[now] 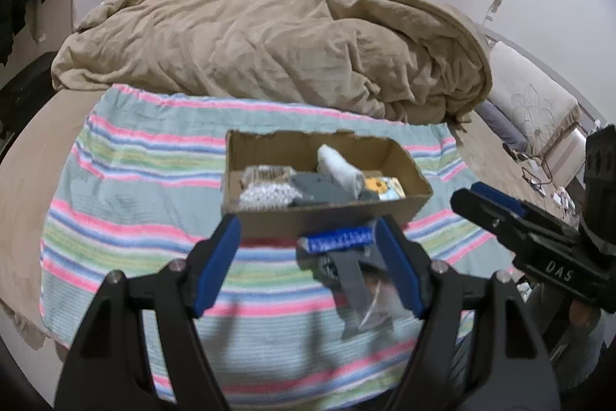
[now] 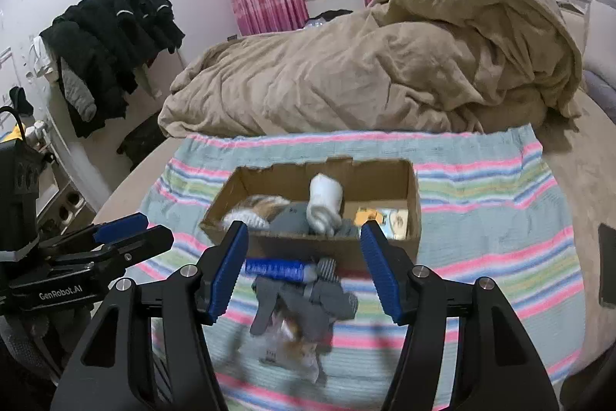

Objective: Organize objects
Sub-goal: 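Grasp the clear snack bag with the right tool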

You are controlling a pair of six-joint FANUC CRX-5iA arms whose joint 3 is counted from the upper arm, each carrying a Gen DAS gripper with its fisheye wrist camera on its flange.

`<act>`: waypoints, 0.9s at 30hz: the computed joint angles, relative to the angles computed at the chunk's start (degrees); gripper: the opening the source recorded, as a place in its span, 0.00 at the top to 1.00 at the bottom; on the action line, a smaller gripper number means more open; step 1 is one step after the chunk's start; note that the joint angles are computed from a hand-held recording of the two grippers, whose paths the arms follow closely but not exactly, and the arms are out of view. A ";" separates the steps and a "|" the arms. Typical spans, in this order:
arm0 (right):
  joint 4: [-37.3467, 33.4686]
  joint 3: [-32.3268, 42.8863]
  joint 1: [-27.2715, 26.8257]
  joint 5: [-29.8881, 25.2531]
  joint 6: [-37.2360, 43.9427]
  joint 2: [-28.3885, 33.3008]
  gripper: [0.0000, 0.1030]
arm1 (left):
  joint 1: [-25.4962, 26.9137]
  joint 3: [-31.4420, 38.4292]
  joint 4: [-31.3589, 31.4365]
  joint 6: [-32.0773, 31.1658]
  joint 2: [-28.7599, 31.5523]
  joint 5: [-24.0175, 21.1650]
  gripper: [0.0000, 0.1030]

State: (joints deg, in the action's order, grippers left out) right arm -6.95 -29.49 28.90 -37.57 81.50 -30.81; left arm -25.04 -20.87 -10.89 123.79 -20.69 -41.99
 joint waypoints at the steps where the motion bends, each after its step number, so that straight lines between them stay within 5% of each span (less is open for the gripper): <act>1: 0.41 -0.60 0.39 -0.12 -0.58 -0.48 0.38 | -0.39 -0.39 -0.29 0.59 -0.35 -0.28 0.28; 15: 8.16 -8.69 6.54 -0.45 -11.84 -5.87 0.31 | -2.43 -5.69 0.54 2.44 -3.29 -1.22 0.28; 27: 3.58 -9.41 6.03 -0.24 -10.35 -0.30 0.31 | -1.56 -9.59 1.96 2.81 -4.26 -1.28 0.28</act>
